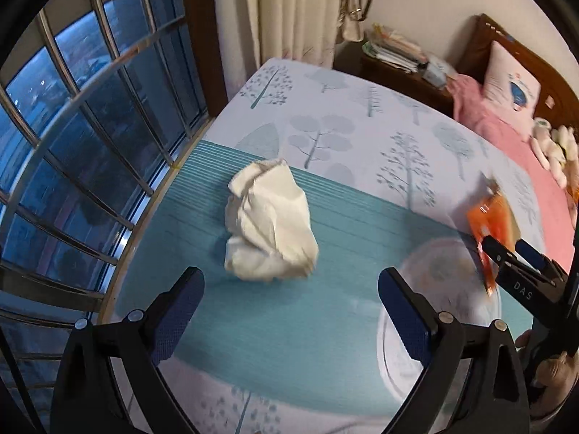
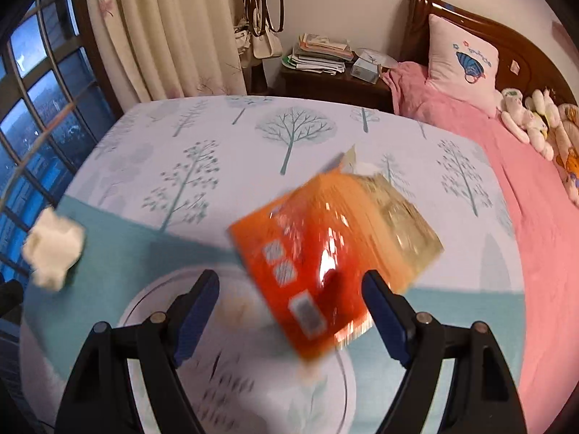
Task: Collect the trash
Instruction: 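Grasp the white crumpled tissue with the left gripper while the right grasps the orange snack bag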
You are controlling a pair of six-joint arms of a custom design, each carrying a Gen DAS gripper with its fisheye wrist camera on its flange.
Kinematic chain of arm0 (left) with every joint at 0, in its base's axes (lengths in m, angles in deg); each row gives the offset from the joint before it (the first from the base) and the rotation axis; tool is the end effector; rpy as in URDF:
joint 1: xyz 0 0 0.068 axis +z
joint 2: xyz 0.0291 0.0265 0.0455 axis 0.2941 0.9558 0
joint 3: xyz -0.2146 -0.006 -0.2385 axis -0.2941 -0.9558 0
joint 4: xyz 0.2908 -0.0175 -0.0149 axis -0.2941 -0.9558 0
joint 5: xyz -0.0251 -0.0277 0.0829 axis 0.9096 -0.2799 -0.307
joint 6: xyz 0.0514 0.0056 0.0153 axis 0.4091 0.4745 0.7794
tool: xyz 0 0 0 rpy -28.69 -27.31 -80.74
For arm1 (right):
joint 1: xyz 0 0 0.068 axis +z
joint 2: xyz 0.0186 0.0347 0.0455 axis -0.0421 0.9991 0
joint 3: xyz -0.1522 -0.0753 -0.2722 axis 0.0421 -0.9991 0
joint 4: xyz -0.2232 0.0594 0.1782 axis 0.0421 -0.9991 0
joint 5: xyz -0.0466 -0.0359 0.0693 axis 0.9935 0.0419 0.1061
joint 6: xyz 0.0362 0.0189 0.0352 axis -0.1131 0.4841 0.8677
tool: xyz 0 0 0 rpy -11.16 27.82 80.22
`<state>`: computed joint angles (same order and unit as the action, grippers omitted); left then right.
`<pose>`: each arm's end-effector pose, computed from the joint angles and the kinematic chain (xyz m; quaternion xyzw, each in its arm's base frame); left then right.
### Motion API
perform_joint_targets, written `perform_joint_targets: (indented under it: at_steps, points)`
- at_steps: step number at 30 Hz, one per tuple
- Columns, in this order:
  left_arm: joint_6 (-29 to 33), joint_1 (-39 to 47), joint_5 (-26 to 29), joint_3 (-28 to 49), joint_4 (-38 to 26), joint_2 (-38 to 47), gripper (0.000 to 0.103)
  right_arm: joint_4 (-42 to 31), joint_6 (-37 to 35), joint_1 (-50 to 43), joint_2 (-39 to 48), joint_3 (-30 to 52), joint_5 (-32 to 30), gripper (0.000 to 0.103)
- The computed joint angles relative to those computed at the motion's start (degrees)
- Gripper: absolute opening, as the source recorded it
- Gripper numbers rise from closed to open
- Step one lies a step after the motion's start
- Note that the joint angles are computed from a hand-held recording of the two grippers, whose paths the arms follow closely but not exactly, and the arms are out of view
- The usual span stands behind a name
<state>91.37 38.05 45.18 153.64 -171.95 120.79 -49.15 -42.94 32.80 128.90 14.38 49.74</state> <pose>0.1963 0.0685 0.4509 -0.0335 0.9756 -0.0214 0.2158 0.1709 0.1052 0.4327 0.0684 0.9635 -0.0234 0.2579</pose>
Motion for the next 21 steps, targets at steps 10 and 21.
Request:
perform_joint_targets:
  at_steps: [10,21]
  points:
    - [-5.76,-3.35,-2.52,-1.08,5.49,6.92,0.096,4.77,-7.72,-6.64,3.49,-3.95,-1.17,0.090]
    - [-7.86,-2.75,-2.04,-1.90,6.22,10.09,0.096,3.75,-7.26,-10.99,3.60,-3.81,-9.45,0.101]
